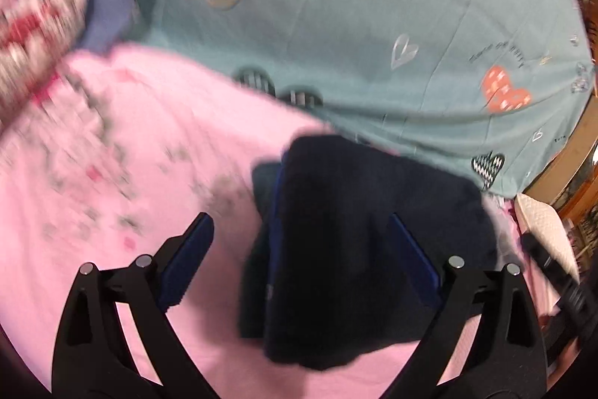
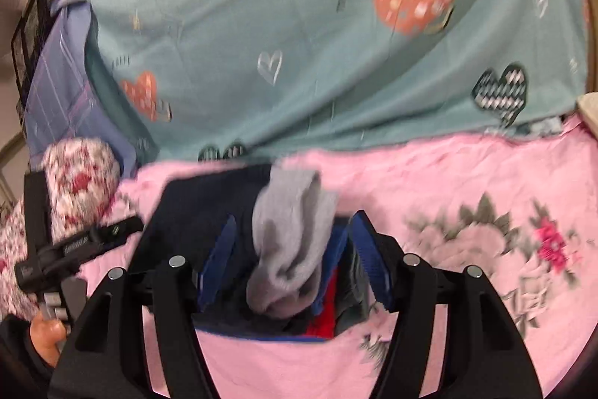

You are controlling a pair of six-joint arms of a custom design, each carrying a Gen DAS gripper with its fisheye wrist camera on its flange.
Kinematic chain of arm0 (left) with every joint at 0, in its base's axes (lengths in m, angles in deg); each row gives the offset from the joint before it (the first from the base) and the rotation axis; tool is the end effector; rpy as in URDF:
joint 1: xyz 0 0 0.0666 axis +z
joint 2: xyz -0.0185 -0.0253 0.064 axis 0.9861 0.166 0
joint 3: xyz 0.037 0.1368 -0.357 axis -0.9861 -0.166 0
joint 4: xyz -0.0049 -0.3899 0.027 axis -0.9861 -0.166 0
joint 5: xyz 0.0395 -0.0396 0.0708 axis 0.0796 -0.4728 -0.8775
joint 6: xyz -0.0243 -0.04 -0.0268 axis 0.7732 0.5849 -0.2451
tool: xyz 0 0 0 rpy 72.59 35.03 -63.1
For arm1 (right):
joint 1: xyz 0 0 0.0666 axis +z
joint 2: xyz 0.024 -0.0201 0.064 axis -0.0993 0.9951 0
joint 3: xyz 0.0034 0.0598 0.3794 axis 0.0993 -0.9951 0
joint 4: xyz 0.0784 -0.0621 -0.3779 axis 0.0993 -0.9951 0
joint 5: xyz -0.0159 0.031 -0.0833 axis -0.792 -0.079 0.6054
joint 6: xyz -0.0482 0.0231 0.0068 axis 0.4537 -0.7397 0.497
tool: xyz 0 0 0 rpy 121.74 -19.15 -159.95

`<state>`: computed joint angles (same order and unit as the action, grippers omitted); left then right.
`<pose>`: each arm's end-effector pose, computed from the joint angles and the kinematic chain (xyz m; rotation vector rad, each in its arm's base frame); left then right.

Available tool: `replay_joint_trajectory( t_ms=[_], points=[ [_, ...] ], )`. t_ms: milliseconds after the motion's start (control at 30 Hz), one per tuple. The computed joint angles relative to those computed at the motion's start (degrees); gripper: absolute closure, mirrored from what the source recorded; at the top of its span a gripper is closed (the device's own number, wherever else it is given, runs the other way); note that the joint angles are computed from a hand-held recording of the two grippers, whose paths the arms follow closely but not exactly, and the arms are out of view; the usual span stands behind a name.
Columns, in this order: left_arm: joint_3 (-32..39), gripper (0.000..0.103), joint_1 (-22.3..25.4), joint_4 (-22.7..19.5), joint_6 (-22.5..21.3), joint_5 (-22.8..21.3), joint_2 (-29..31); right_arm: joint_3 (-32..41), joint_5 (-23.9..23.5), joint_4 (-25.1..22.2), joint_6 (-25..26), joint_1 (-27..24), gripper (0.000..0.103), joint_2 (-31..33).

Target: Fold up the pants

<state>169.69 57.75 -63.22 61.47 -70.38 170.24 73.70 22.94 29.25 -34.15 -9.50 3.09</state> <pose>0.5202 -0.2105 0.4647 -0.3052 2.1695 -0.3420 0.5253 -0.0183 0.4026 -0.0282 2.0380 0.5977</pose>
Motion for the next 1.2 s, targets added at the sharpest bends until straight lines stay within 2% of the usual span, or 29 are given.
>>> replay_joint_trajectory(
  t_ms=[67, 133, 167, 200, 233, 267, 300, 333, 400, 500, 567, 633, 733, 767, 800, 867, 900, 933, 967, 1000, 1033, 1067, 1133, 1167, 1200],
  points=[
    [-1.3, 0.005, -1.3, 2.4, -2.2, -2.2, -2.0, -0.3, -0.5, 3.6, -2.4, -0.2, 0.038, -1.7],
    [0.2, 0.004, -2.7, 1.3, -5.0, -2.3, -1.1, 1.1, -4.7, 2.3, -1.6, 1.2, 0.041, -1.5],
    [2.6, 0.004, -3.3, -1.5, -6.0, -2.9, 0.9, 2.8, -5.0, -0.5, -0.2, 2.0, 0.041, -0.4],
    [6.2, 0.004, -3.8, -6.5, -6.6, -4.2, 4.3, 5.7, -2.3, -5.5, 2.3, 3.7, 0.042, 1.7],
    [9.0, 0.004, -3.7, -10.6, -6.0, -4.3, 7.2, 9.4, 3.3, -11.6, 4.3, 5.5, 0.042, 4.9],
    [10.5, 0.002, -3.1, -12.8, -4.6, -3.4, 9.7, 12.9, 7.6, -17.3, 4.9, 6.6, 0.041, 8.5],
    [9.7, 0.002, -1.8, -12.1, -2.4, 0.6, 10.3, 15.3, 11.0, -20.9, 5.1, 7.3, 0.04, 11.4],
    [8.8, 0.002, -0.9, -11.1, -1.0, 3.7, 10.1, 15.9, 12.3, -21.6, 5.4, 7.3, 0.038, 12.6],
    [8.5, 0.002, -0.5, -11.6, 0.8, 5.2, 8.8, 14.3, 7.2, -18.8, 3.6, 5.6, 0.038, 11.5],
    [5.4, 0.002, -1.8, -8.8, -1.1, 0.9, 2.7, 8.6, -1.7, -10.1, -2.6, 2.1, 0.037, 5.1],
    [2.3, 0.002, -3.3, -7.0, -2.6, -2.3, -2.5, 5.4, -4.4, -8.0, -3.7, -0.1, 0.033, -0.3],
    [-1.2, 0.002, -5.8, -6.9, -4.8, -5.3, -8.9, 2.4, -6.6, -9.5, -2.2, -2.2, 0.028, -6.3],
    [-4.7, 0.002, -11.2, -10.1, -6.3, -10.4, -17.5, -3.6, -7.9, -13.3, 1.9, -4.9, 0.019, -18.2],
    [-6.0, 0.002, -13.2, -10.8, -6.7, -12.3, -20.3, -5.7, -8.8, -15.1, 4.1, -6.6, 0.018, -22.9],
    [-7.9, 0.002, -16.0, -11.2, -6.9, -15.6, -23.8, -7.3, -9.6, -17.0, 6.0, -7.9, 0.018, -27.0],
    [-10.3, 0.002, -23.0, -14.5, -6.1, -24.5, -29.6, -9.7, -14.7, -22.3, 10.7, -13.6, 0.018, -34.7],
    [-10.8, 0.002, -26.0, -16.6, -5.3, -28.1, -31.5, -10.0, -18.5, -26.6, 13.9, -17.3, 0.018, -37.7],
    [-11.2, 0.002, -29.3, -19.0, -3.8, -31.9, -33.0, -10.6, -22.1, -30.5, 17.0, -21.0, 0.003, -40.3],
    [-11.3, 0.002, -32.7, -22.0, -1.3, -35.7, -34.2, -10.6, -26.3, -35.7, 21.1, -26.0, 0.001, -42.6],
    [-11.4, 0.002, -36.6, -26.6, 3.0, -39.6, -35.2, -11.5, -29.6, -39.1, 24.7, -30.7, 0.001, -44.9],
    [-11.5, 0.002, -39.2, -30.3, 6.9, -41.7, -35.7, -12.5, -32.6, -43.1, 29.5, -35.9, 0.001, -47.4],
    [-11.9, 0.002, -42.1, -35.3, 12.7, -43.5, -36.1, -13.8, -34.7, -46.5, 33.6, -39.7, 0.001, -49.4],
    [-12.7, 0.002, -45.5, -42.8, 22.1, -43.7, -36.4, -15.9, -36.8, -54.7, 42.5, -45.2, 0.001, -51.4],
    [-13.9, 0.002, -45.8, -43.2, 24.0, -41.9, -36.9, -16.6, -37.6, -59.7, 47.3, -47.6, 0.001, -51.9],
    [-15.7, 0.002, -46.1, -42.9, 25.7, -39.4, -37.9, -17.8, -37.2, -62.3, 49.7, -48.6, 0.001, -52.5]
  ],
)
